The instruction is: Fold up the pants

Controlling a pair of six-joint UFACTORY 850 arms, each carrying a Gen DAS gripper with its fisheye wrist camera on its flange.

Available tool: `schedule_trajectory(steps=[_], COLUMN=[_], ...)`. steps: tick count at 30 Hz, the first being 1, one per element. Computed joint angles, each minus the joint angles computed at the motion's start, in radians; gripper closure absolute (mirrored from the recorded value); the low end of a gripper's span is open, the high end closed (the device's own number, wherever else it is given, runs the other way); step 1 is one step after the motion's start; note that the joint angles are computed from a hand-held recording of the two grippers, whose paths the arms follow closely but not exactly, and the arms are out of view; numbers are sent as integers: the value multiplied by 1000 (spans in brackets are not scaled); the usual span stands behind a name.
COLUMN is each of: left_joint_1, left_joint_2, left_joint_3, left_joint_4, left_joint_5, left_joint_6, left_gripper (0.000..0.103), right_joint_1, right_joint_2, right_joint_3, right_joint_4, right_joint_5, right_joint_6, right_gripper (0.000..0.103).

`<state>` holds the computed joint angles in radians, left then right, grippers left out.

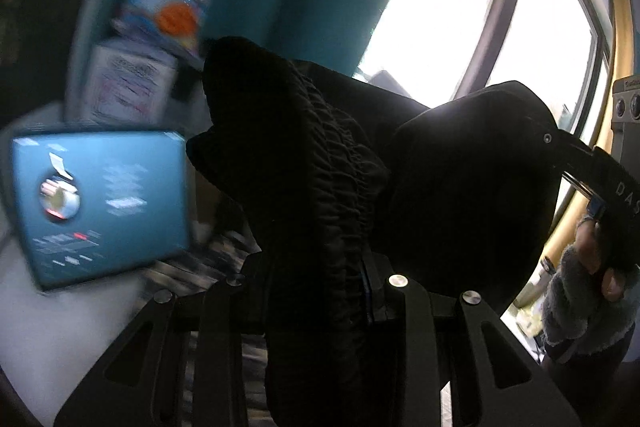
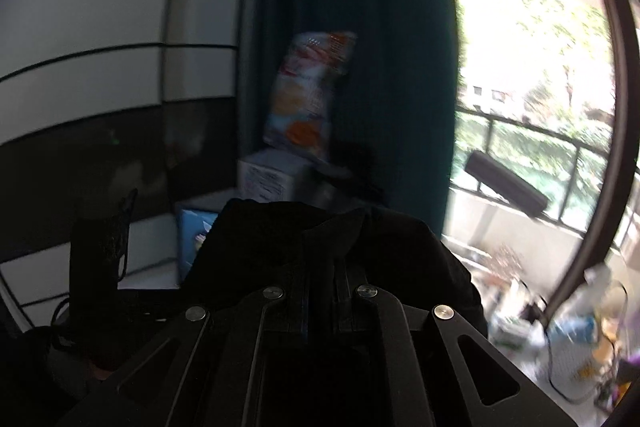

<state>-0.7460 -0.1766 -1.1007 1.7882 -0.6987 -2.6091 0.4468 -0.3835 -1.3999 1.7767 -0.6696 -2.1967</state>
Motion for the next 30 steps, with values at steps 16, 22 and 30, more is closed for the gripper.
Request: schedule_trajectory(steps=[16, 22, 30], left_joint_1=[54, 117, 154], left_joint_2=[65, -90, -125], left_joint_3=[134, 61, 53], left_joint_4=[-275, -290, -365], left_joint_5=[58, 254, 288], left_joint_6=[220, 261, 324], left_gripper=[73, 72, 67], right_joint_1=[73, 47, 9], right_joint_2=[-171, -283, -382], right_joint_3=[-71, -109, -173], right_joint_4=[-104, -221, -437], right_joint_5=[52, 212, 141], right_joint_6=[294, 414, 611], right_gripper=[97, 97, 86])
